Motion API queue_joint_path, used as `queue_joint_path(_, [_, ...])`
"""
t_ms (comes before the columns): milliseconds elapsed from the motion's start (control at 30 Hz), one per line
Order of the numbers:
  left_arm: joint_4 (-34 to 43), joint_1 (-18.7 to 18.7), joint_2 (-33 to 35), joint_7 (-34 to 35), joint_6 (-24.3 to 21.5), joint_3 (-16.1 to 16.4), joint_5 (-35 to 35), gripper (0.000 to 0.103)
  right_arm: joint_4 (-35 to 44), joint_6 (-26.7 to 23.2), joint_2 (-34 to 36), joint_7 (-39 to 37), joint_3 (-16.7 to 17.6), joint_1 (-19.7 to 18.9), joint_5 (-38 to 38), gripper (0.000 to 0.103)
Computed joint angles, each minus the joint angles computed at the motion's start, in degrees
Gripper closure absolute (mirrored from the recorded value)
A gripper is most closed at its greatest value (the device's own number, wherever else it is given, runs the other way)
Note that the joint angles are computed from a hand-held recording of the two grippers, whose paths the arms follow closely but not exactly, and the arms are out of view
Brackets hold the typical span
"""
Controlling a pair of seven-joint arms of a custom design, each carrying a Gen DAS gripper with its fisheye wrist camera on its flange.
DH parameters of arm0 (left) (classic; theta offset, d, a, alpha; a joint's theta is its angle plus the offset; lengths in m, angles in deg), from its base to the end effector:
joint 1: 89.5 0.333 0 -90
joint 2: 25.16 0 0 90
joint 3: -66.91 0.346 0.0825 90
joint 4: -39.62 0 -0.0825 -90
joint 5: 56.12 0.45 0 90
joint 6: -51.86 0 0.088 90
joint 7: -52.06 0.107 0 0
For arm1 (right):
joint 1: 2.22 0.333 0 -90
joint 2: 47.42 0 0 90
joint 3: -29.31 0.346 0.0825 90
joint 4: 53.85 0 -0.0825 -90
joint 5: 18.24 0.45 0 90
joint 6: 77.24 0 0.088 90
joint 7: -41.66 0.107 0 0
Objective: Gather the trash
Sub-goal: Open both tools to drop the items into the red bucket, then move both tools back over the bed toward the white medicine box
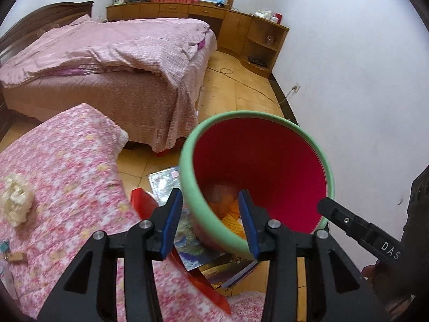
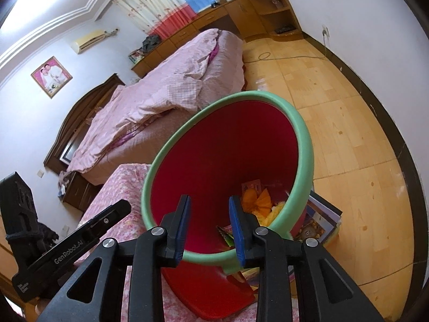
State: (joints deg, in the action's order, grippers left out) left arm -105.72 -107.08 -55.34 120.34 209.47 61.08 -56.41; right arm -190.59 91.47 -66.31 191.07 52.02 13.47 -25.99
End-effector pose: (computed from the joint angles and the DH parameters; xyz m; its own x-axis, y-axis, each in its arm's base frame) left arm 0.4367 -0.1930 0.5360 -0.1068 -0.9728 0.2057 -0.7649 -0.0518 -0.6421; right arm 0.4134 0.3579 0.5343 0.0008 -0.8625 -0.5060 -0.7419 0.3387 -0.5786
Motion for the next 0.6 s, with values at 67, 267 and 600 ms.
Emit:
queue_joint_path(67, [-1.14, 0.41, -1.94, -0.68, -0.45, 0.03, 0.02, 0.06, 0.24, -0.47, -0.39, 0.02, 0.47, 0.05, -0.55, 0.073])
queue_joint_path(267, [-4.53, 2.77, -7.6, -3.72, -2.65, 0.07, 1.54, 0.06, 0.78, -0.55, -0.64, -0.55, 0.87, 1.17, -0.65, 0.072])
queue_joint_path(600, [-11.16, 7.15, -19.26, -8.39, -9.03, 0.95, 4.71, 0.06, 3.09, -0.99, 1.48, -2.32, 1.02, 3.97, -0.86, 0.072])
